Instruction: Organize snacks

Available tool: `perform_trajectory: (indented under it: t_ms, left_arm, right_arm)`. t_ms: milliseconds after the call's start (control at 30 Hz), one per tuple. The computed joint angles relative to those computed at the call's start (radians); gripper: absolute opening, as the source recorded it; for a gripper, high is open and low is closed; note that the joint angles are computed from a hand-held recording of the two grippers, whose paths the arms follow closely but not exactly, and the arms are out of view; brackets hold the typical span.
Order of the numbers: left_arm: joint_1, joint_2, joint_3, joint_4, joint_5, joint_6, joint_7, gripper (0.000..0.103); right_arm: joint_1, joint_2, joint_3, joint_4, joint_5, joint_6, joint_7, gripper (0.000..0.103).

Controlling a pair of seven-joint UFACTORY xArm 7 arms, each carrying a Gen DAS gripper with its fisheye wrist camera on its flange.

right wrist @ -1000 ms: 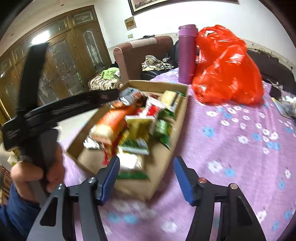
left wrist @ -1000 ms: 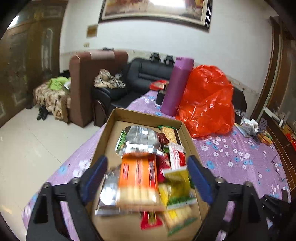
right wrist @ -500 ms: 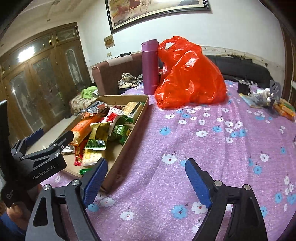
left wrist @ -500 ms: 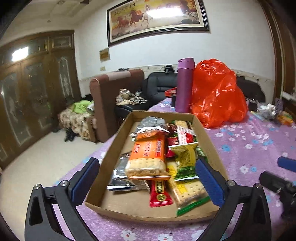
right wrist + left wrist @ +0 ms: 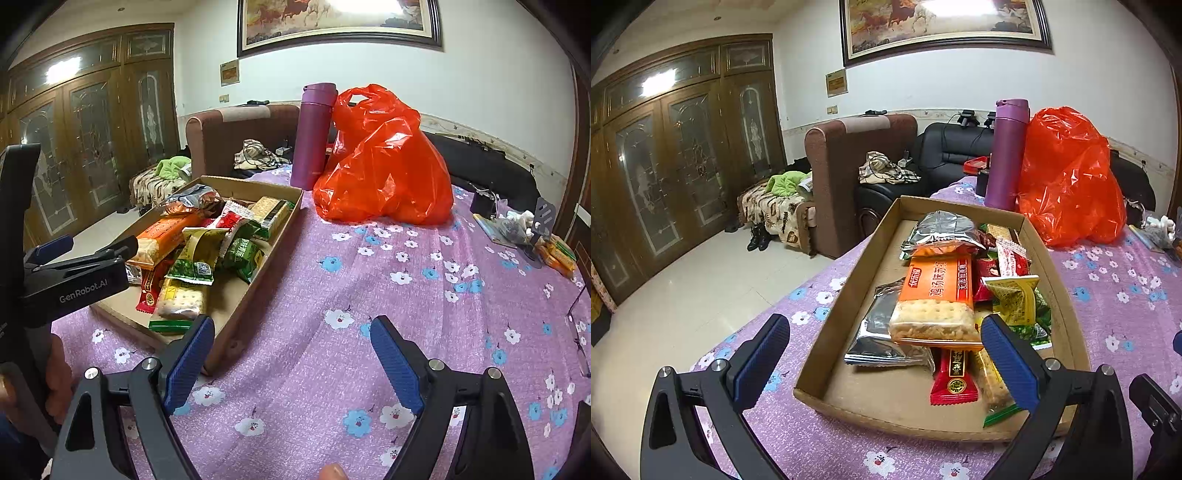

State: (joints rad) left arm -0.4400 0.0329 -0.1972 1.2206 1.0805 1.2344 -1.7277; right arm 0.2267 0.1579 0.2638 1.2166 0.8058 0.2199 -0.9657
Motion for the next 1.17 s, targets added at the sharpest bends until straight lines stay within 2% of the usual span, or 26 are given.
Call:
perform_trajectory:
  t_ms: [767, 933, 1033, 1167]
  left_arm:
    - [-0.025, 0.032, 0.006, 0.039, -0.009, 0.063, 0.039, 0.103]
    - [-0.034, 0.035, 0.005, 0.046, -0.004, 0.094, 0.041, 0.103]
    - [-0.049, 0.050, 0.000, 0.065, 0.004, 0.161, 0.035, 0.103]
    - [-0.058, 0.049, 0.002, 0.063, 0.014, 0.160, 0.046, 0.103]
  right_arm:
    - [0.005, -0.008, 0.016, -0.024, -0.001, -0.058, -0.026, 0.090]
    - [0.005, -0.011, 0.016, -0.026, -0.001, -0.058, -0.028, 0.090]
    - [0.006, -0.012, 0.014, -0.026, -0.001, -0.055, -0.024, 0.090]
    - [0.005, -0.007, 0.002, -0.014, -0.011, -0.030, 0.016, 0.090]
